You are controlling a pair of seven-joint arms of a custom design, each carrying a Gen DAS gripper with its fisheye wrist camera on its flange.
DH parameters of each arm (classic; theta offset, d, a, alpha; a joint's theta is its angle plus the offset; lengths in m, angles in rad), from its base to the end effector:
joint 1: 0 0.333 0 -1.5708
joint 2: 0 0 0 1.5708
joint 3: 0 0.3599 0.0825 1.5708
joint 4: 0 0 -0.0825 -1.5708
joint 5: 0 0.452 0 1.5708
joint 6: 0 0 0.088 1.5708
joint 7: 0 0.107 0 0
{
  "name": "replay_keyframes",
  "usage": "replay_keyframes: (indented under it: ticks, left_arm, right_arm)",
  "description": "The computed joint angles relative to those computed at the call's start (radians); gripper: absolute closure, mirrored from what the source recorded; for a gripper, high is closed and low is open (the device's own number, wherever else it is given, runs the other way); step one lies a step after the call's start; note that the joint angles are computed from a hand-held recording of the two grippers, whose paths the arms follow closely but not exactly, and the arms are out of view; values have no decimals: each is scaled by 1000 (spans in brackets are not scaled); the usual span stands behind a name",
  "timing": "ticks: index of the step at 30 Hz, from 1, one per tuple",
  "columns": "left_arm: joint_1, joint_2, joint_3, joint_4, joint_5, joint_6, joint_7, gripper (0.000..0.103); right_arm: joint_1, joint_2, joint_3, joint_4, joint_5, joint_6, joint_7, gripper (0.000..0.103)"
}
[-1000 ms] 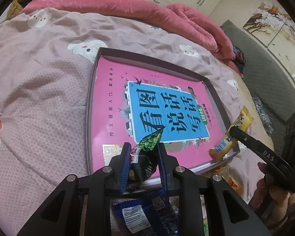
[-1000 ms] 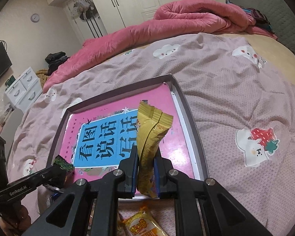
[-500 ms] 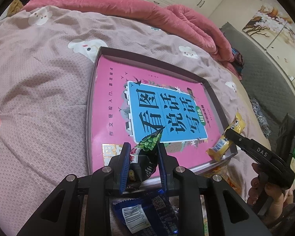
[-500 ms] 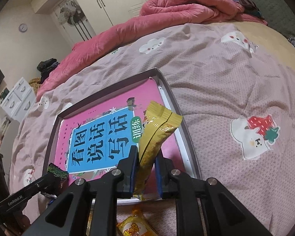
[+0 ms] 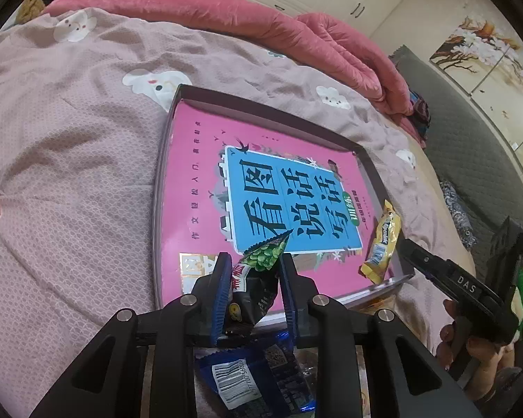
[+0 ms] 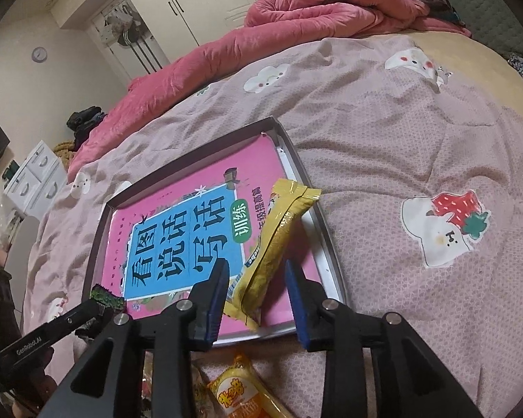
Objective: Organize snacks
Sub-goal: 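Lower the yellow bar into the tray and open right gripper while left carries packet, then lower the dark green packet into the tray and open the left gripper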
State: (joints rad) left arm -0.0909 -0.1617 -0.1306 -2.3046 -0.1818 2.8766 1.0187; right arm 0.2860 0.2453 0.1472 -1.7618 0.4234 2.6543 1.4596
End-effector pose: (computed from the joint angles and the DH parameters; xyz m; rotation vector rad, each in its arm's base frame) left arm 0.5723 -0.1210 0.5042 -2.3608 1.4301 -1.0243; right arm 0.6851 0.2937 0.5127 -1.8904 1.5177 -0.1154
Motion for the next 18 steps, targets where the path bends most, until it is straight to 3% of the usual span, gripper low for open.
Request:
replay_keyframes:
  ticks: [11, 18]
  left_arm:
    - [8, -15, -6, -7, 39, -1, -36, 56]
    - [10, -37, -9, -19, 54, 0, -47, 51]
  right_arm:
    - [13, -46, -3, -49, -31, 32, -33, 64]
    - [10, -69, -4, -73, -13, 48, -56, 63]
